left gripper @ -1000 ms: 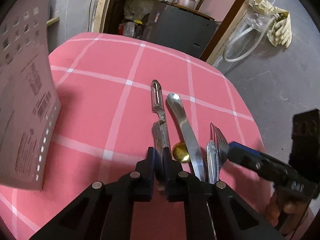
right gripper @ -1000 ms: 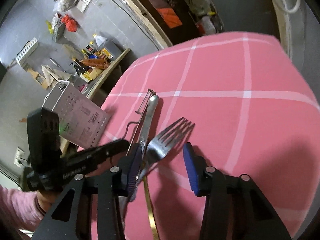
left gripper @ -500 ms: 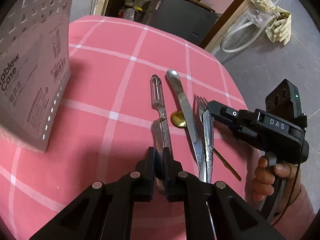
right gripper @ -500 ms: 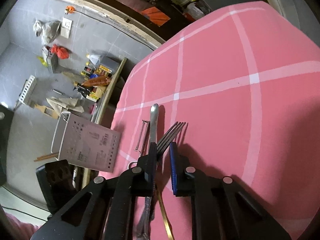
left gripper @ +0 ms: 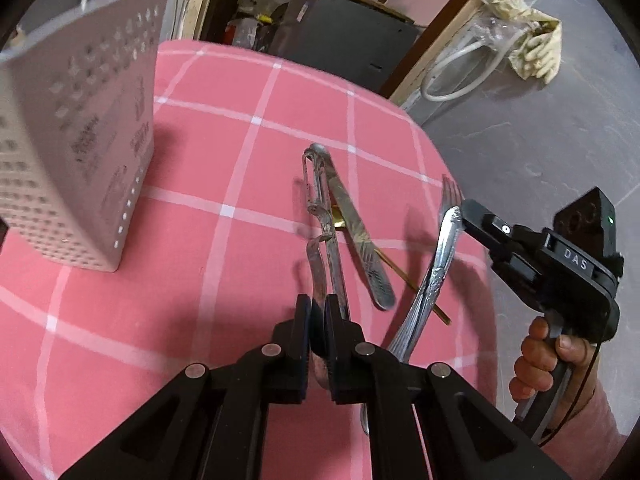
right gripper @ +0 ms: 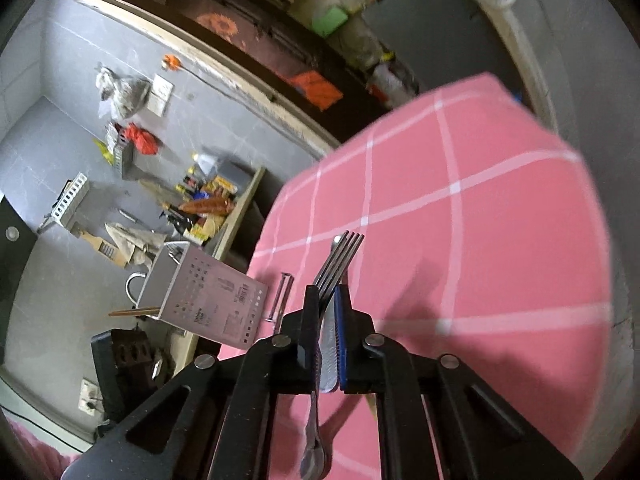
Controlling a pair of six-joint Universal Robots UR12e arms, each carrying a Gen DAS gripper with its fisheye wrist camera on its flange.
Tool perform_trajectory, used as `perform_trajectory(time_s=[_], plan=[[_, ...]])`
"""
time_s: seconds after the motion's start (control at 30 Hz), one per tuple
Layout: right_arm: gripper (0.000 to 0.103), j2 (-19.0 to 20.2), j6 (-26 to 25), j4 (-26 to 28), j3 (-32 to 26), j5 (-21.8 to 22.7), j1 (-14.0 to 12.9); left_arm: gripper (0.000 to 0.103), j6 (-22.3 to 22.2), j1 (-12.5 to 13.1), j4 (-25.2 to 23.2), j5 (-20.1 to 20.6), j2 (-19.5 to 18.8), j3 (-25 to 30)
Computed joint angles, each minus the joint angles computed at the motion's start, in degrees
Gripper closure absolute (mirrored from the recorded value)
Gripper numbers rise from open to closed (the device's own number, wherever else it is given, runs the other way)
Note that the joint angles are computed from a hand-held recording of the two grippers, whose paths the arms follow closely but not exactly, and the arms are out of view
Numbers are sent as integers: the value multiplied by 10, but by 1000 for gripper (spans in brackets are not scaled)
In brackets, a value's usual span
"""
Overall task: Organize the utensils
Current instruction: 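Grasp the peeler with the left tool while the right tool grasps a fork, then lift peeler and fork and carry both over the white caddy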
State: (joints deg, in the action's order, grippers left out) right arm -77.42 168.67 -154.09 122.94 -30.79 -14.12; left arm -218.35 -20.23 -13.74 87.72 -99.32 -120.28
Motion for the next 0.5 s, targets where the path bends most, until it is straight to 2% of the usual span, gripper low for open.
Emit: perform_trajectory(time_s=[0.23,0.43,0.5], plan=[[98,-34,46,-96,28,12,-26,96,28,-18,34,32,28,-5],[100,-53,95,-175,35,24,-34,96,42,-23,70,56,52,-9],[100,-60,101,-203,35,13,-30,96,48,-23,82,67,61,-12]])
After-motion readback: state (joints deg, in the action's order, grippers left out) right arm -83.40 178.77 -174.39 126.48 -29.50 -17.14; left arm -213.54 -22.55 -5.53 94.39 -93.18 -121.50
